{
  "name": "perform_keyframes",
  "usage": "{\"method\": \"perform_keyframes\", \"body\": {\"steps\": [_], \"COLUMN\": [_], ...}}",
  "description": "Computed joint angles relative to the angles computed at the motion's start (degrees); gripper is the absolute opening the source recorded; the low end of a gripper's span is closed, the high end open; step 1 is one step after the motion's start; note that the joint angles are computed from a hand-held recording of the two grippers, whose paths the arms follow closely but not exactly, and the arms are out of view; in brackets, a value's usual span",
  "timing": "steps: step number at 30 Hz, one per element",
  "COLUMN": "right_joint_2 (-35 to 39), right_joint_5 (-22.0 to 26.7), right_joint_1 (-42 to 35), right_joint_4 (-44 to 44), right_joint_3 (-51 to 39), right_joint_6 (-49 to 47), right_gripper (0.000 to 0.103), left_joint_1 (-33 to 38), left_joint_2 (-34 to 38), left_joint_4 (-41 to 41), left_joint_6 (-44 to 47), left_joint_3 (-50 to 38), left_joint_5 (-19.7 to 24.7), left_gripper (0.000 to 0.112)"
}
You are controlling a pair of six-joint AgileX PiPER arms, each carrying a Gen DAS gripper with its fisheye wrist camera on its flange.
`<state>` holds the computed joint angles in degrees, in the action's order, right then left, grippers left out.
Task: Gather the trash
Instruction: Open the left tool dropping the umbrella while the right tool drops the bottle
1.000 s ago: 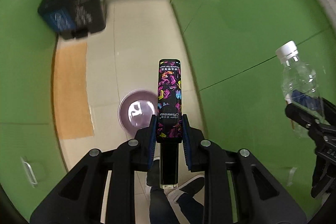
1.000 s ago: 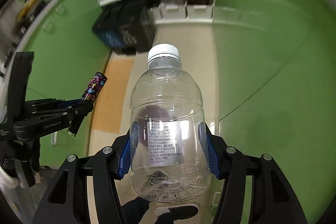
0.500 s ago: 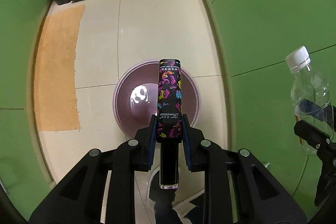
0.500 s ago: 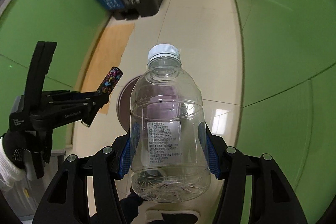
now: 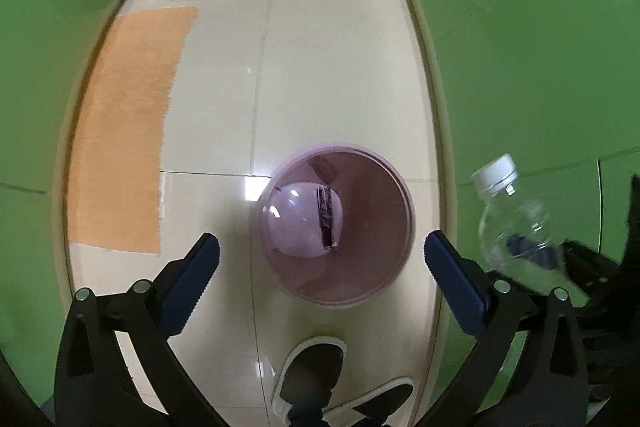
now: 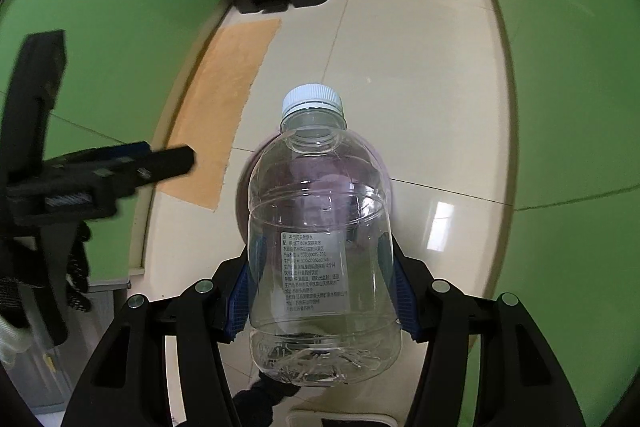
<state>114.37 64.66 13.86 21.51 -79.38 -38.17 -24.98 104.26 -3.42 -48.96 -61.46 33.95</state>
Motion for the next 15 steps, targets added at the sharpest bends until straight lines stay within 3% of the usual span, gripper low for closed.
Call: {"method": "perform_keyframes", "body": {"steps": [4,6,7,8,15], "right_joint_2": [2.0,2.3,2.1,1.6,1.0], "right_joint_5": [-2.3,-2.8,-3.3,-4.1,0.7], "right_joint_1": [3.3,4.3,4.5,4.7,4.1], "right_joint_4": [1.2,1.5,1.7,2.1,-1.6], "right_joint_3": [0.1,-0.1,0.1,0.4,-3.7], "right_joint_6": [1.0,1.7,1.9,2.1,7.4], "right_gripper": [0.059,0.073,0.091,0.096,0.097], "left_joint_1": [2.7,4.1,4.5,4.8,3.2], "left_joint_2": [-4.0,-5.8,-6.6,-7.4,-10.6], "left_joint_4": [2.6,3.6,3.7,3.7,4.2], "left_joint_6": [-1.3,-1.6,-1.6,-1.6,-2.4], "left_joint_3": [4.4,5.9,6.2,6.6,3.8], "left_joint_5": [-0.9,-0.9,-0.5,-0.2,5.7], "left_gripper": [0.100,0.100,0.100,0.100,0.100]}}
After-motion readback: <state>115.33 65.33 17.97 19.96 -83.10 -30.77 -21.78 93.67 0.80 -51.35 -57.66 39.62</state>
